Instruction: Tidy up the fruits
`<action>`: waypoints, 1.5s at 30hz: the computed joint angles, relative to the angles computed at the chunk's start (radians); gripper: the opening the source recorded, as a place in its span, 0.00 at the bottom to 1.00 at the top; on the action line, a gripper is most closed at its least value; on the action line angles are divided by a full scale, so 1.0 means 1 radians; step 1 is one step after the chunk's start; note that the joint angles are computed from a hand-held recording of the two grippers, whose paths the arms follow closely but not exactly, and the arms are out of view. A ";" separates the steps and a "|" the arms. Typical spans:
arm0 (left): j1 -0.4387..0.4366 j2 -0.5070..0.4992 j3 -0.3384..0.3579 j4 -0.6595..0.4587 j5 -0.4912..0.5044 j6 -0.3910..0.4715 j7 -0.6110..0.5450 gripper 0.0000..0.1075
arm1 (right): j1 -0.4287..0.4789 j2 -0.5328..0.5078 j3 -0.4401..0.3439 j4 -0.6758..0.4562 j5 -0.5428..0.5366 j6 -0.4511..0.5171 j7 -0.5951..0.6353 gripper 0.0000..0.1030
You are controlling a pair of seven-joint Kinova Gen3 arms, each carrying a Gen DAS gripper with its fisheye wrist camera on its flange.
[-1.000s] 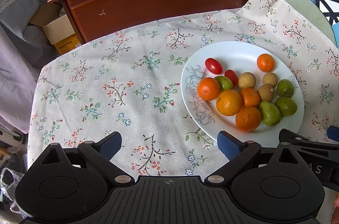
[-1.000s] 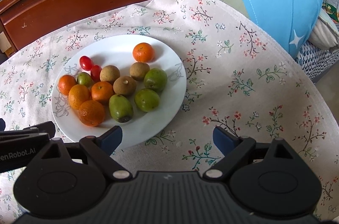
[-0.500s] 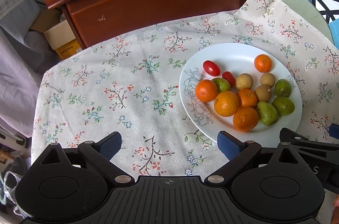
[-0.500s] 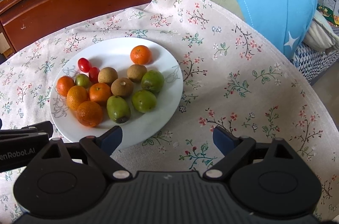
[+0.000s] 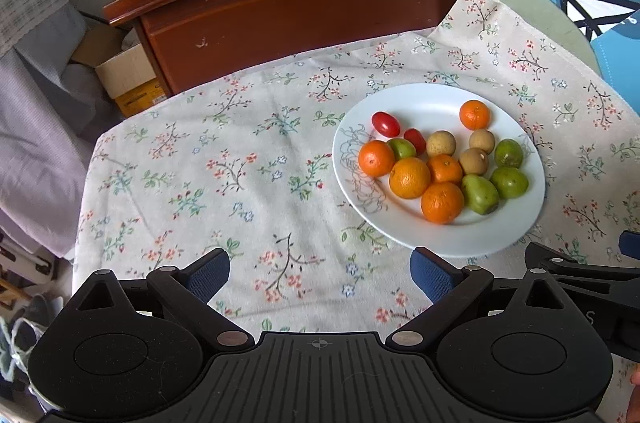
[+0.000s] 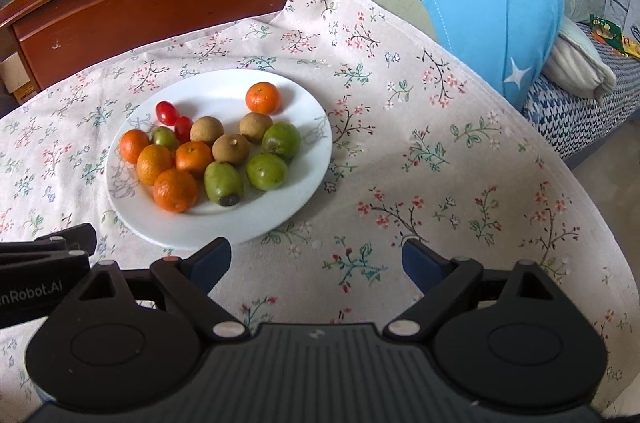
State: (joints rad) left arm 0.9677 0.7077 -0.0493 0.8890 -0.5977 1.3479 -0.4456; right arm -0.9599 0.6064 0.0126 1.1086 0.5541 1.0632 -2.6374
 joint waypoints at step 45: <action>-0.018 -0.237 0.115 0.361 -0.100 -0.041 0.346 0.91 | -0.165 -0.015 0.070 0.328 0.342 -0.410 -0.339 0.99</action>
State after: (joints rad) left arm 0.9492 0.4706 0.0660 1.2495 -0.6982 1.3069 -0.0997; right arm -1.1251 0.5916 0.0830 1.4369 0.8964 0.6530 -2.9764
